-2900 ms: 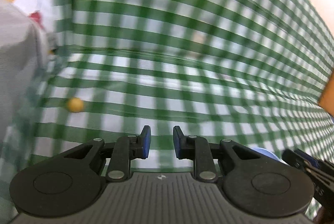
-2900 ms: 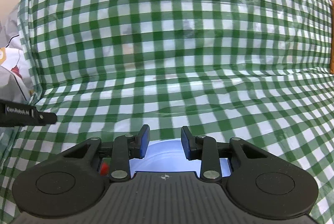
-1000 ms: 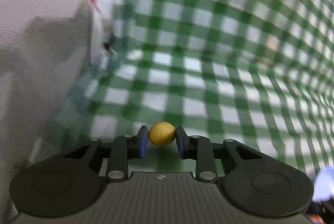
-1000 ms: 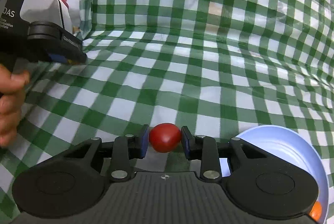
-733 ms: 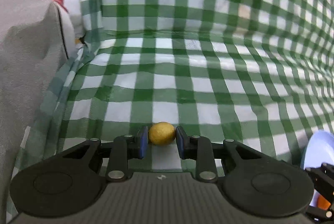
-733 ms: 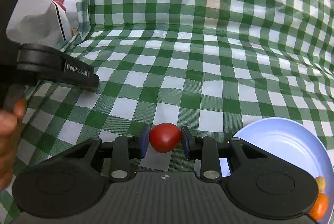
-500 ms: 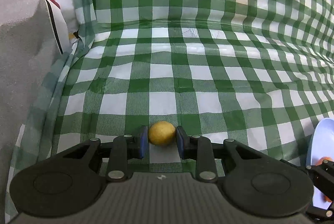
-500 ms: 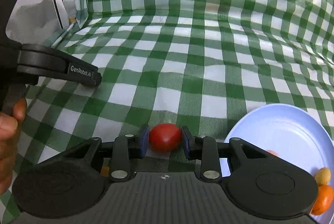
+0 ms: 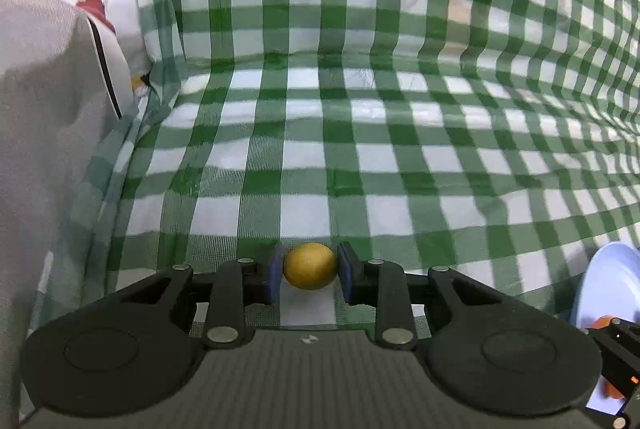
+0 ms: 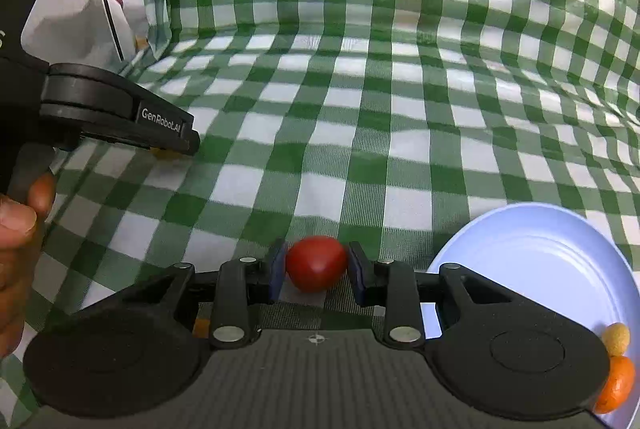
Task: Organize fruits
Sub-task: 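Grasp a red tomato with the right tool while the left grasps a yellow fruit, then carry the tomato and yellow fruit over the plate and open both tools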
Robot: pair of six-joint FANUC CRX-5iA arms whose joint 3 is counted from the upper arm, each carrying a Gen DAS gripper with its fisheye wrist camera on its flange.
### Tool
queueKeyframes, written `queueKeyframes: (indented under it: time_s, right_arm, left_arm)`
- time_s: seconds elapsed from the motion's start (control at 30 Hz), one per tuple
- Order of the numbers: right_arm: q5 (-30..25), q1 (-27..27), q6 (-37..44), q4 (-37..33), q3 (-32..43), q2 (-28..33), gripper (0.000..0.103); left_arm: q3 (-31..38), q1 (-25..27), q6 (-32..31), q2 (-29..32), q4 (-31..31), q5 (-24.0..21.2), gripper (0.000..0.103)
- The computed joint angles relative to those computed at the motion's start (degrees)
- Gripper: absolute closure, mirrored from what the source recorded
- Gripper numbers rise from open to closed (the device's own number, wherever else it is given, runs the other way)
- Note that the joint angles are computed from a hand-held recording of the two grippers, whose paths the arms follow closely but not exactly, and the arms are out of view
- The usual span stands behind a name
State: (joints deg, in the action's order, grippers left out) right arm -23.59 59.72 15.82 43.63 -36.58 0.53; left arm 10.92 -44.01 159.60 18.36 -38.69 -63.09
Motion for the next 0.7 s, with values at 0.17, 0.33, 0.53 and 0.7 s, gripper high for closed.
queueKeyframes:
  time_s: [0.17,0.33,0.53,0.7]
  right_arm:
    - [0.5,-0.7,-4.2,4.6,-1.9,-2.6,0.069]
    - [-0.1,-1.2,-6.4,7.4,-3.5,-5.9,0.069]
    - [-1.6,-1.7,-7.8,10.3,-5.8,-10.6,0.069]
    - [-3.3,-2.1,-7.0,10.6,-6.7,-13.8,0.069]
  left_arm:
    - [1.8,-1.3,0.5,-0.5,-1.3,-2.1,0.071]
    - [4.4,-3.2,0.7,-0.2,-3.0,-4.4,0.071]
    - [7.8,-5.8,0.8,0.5,-5.4,-6.9,0.071]
    - [10.8,-8.5,1.1,1.6,-7.8,-9.3,0.071]
